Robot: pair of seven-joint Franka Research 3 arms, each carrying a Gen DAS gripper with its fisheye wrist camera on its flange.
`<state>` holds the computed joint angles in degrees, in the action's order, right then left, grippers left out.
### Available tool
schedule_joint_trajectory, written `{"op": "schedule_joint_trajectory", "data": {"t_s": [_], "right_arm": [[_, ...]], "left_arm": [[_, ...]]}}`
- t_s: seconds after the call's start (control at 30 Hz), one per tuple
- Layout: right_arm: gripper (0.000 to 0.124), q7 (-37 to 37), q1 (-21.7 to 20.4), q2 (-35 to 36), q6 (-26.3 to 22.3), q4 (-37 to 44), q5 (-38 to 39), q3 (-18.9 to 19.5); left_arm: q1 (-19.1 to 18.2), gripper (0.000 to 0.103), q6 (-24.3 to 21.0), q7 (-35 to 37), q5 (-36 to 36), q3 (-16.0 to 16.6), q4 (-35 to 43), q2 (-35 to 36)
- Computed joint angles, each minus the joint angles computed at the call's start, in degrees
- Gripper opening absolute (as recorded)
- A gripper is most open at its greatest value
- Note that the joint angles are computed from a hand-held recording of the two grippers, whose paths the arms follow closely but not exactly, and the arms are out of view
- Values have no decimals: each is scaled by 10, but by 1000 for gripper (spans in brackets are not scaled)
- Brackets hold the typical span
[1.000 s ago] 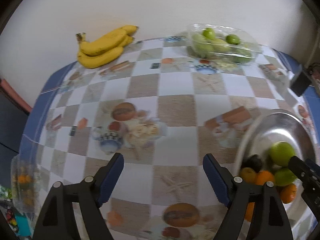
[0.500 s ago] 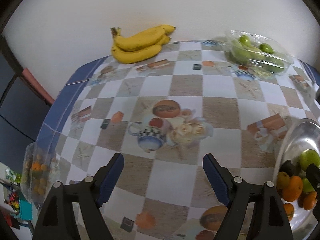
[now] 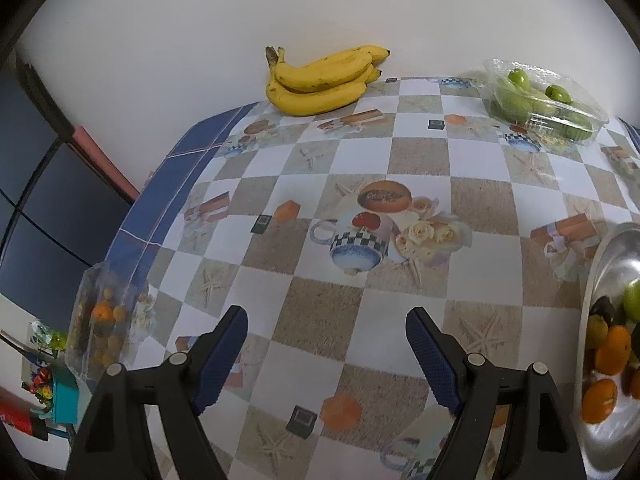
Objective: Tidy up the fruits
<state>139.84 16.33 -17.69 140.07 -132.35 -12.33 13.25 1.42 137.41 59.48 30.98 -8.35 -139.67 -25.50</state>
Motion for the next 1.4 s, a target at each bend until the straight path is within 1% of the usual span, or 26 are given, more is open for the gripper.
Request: {"op": "schedule_joint_trajectory", "data": {"t_s": [0.3,0.47,0.87,1.17,1.4], "right_arm": [[99,10,4,-39,-5,-22,2,13],[99,8,9,-58,-19,-33,10,22],[99,12,20,-108,-45,-61,28,43],[99,23,21,-136,-58,-72,21,60],[99,26,20,-145,-59,-75,25,62]], "left_arm": [[-6,84,-7,27,-8,6,-37,-56],[-6,84,-11,41,-17,8,-58,-92],[-13,84,-31,97,-50,26,-119,-178],[-14,84,-45,120,-90,40,-123,-201],[-10,84,-38,129,-101,43,-128,-222]]}}
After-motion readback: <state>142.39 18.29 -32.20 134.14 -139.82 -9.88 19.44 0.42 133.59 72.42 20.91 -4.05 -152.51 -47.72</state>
